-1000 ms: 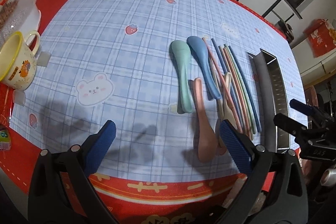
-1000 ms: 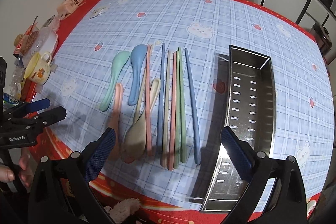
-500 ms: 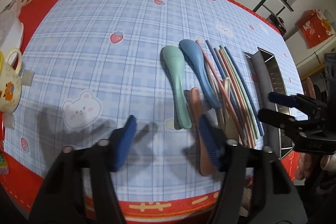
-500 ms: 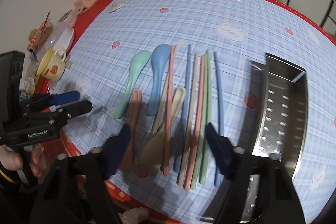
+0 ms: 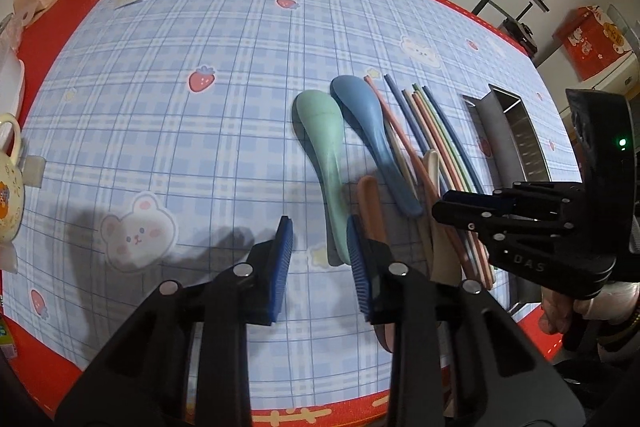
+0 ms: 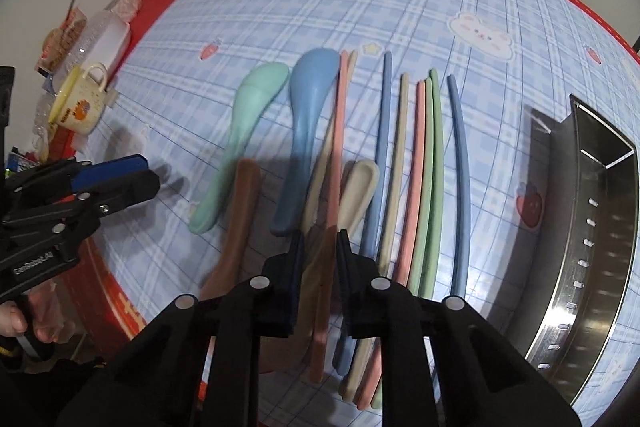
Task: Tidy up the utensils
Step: 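Grasp a pink chopstick with the right tool while the left tool grasps the mint green spoon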
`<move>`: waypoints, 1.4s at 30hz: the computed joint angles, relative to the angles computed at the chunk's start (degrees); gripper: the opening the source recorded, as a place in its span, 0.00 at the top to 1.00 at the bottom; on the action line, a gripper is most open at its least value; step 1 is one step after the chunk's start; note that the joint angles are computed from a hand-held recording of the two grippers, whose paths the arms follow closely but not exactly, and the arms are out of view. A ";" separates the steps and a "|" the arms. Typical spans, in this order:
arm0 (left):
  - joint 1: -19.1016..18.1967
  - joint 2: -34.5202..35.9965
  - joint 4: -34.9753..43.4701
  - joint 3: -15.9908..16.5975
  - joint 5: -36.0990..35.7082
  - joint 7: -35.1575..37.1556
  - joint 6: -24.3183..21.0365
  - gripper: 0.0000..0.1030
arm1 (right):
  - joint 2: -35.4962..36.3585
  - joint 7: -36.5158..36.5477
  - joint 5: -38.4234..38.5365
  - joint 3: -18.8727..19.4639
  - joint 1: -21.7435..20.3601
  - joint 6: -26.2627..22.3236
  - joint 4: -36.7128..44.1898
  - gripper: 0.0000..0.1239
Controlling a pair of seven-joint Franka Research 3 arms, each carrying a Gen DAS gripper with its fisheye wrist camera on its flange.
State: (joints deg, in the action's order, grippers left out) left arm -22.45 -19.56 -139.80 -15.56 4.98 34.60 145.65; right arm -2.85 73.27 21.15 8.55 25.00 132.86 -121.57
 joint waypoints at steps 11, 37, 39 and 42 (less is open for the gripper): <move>-0.57 1.98 -0.27 0.84 -2.71 1.57 2.22 0.71 | -1.11 0.99 3.01 -0.62 -0.61 1.04 -2.11 0.94; 4.91 12.25 3.94 1.05 3.17 0.26 12.32 0.63 | -8.68 -0.13 9.91 -1.89 -1.29 3.60 -8.55 0.94; 4.99 12.52 4.14 0.93 3.81 -0.01 12.32 0.64 | -8.75 -0.15 10.02 -1.84 -1.19 3.85 -8.50 0.94; 4.62 12.78 4.56 1.11 3.39 1.70 11.65 0.70 | -8.75 -0.10 10.34 -1.94 -1.16 3.91 -8.59 0.94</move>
